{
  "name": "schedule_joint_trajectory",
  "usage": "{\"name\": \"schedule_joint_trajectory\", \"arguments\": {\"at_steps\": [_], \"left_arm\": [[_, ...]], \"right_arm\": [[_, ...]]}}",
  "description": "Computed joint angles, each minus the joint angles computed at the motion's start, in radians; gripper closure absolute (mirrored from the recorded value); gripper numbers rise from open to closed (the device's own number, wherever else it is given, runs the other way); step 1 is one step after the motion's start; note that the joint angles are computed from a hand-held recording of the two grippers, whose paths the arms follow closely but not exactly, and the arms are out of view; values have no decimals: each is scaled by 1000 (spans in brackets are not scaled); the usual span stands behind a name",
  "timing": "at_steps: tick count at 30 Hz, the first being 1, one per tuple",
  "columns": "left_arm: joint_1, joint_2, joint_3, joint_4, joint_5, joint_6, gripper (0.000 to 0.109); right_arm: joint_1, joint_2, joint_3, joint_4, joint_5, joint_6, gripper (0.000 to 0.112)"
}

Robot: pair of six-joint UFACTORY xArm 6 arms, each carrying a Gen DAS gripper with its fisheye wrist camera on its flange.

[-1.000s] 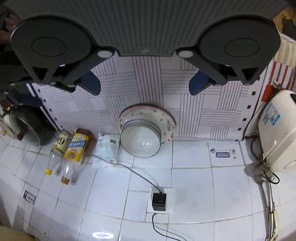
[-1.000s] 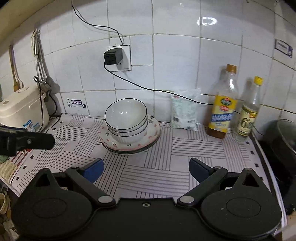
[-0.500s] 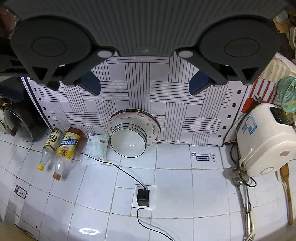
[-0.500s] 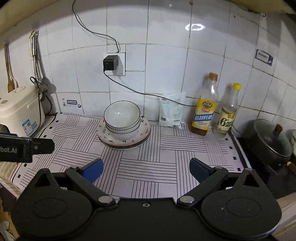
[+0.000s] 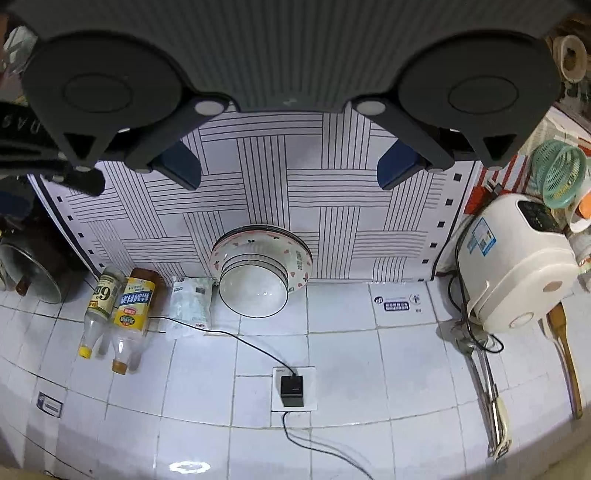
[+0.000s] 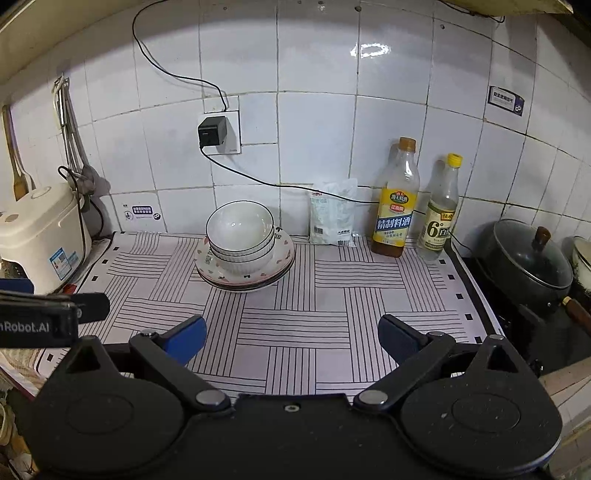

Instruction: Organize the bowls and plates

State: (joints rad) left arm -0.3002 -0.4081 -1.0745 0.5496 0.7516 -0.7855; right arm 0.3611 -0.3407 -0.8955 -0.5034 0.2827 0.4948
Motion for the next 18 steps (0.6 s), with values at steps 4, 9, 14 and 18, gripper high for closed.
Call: {"name": "schedule_joint_trajectory", "arguments": {"at_steps": [4, 9, 14, 18], "left_arm": [[-13, -1, 2, 29, 24, -22, 6], [-18, -2, 9, 45, 26, -43, 6], [-19, 17, -14, 22, 52, -21, 6], [-18, 21, -23, 24, 62, -29, 6]], "right_arm": [[-4, -7, 4, 44, 2, -30, 11], [-11, -12, 8, 20, 5, -4, 11], [-11, -13, 8, 18, 13, -3, 11], [-11, -14, 7, 43, 20, -17, 11]]}}
